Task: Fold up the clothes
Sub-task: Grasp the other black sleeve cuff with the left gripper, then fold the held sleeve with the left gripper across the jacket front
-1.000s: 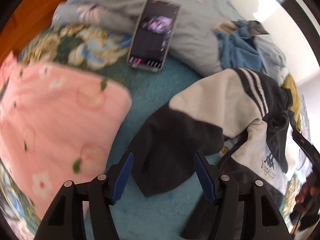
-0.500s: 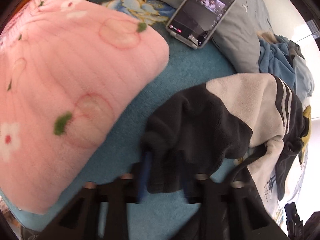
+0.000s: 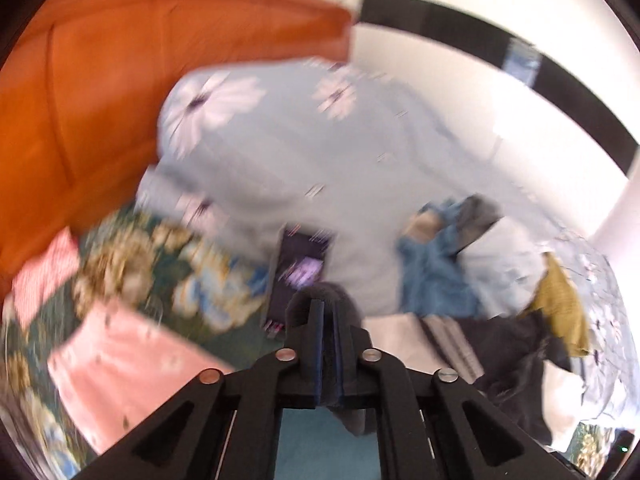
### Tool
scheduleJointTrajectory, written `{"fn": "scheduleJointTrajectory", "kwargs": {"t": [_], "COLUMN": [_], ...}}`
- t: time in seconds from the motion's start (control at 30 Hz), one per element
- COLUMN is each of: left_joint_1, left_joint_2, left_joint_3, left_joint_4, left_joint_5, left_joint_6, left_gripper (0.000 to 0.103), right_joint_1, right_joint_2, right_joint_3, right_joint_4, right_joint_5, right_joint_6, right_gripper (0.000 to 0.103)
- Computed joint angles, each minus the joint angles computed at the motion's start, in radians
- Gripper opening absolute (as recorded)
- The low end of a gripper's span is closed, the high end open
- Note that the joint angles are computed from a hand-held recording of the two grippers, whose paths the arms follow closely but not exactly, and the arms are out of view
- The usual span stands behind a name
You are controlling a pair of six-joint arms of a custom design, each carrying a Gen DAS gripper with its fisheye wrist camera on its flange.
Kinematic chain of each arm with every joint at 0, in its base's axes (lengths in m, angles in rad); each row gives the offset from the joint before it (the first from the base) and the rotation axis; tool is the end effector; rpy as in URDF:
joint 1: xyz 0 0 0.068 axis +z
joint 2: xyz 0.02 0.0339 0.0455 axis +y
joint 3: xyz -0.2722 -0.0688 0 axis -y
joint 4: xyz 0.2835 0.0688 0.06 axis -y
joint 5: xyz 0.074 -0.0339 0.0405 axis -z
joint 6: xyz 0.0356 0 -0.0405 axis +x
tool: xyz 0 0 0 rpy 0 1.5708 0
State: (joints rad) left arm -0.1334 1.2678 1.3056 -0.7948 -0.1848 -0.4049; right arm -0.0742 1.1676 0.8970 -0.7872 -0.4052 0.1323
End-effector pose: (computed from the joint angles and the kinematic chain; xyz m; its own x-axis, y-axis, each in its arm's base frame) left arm 0.2973 -0.0333 0.3691 -0.6250 -0.3068 -0.7178 -0.2696 0.9478 -0.1704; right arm 0.2551 -0.0049 0.2529 -0.8778 0.1868 -0.4412 -0.0091 0.9142 0.4052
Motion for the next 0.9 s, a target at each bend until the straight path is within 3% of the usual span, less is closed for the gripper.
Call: {"fn": "scheduleJointTrajectory", "kwargs": {"t": [0.1,0.23,0.33,0.53,0.6,0.67,0.77,0.9], "left_joint_1": [-0.141,-0.277,-0.335,-0.278,-0.239,-0.205,-0.196,-0.220], "left_joint_2": [0.102,0.286,0.378,0.348,0.343,0.336,0.346,0.427], "left_joint_3": [0.188,0.426,0.483,0.285,0.210,0.134,0.045,-0.009], "left_joint_4": [0.016,-0.002,-0.023,-0.042,-0.042,-0.033,0.004,0.073], "left_joint_5": [-0.050,-0.010,0.010,0.053,0.018,0.014,-0.014,-0.053], "left_joint_6": [0.074,0.135,0.107,0.040,0.053,0.098,0.180,0.275], "left_gripper": [0.000,0.000,0.000,0.004,0.010,0.032,0.047,0.060], "right_joint_1": [-0.045,-0.128,-0.192,-0.278,-0.289,-0.291,-0.274,-0.232], "right_joint_2": [0.001,0.007,0.009,0.022,0.024,0.025,0.036,0.059], "right_joint_3": [-0.004,-0.004,-0.001,-0.009,-0.021,-0.037,-0.064,-0.089], "right_joint_4": [0.002,-0.007,-0.025,-0.053,-0.055,-0.050,-0.029,0.000], "right_joint_5": [-0.024,-0.061,-0.089,-0.116,-0.121,-0.125,-0.125,-0.108], "right_joint_6": [-0.016,-0.042,-0.071,-0.140,-0.155,-0.163,-0.151,-0.127], "right_gripper": [0.056,0.056,0.056,0.056,0.056,0.056,0.056,0.056]}}
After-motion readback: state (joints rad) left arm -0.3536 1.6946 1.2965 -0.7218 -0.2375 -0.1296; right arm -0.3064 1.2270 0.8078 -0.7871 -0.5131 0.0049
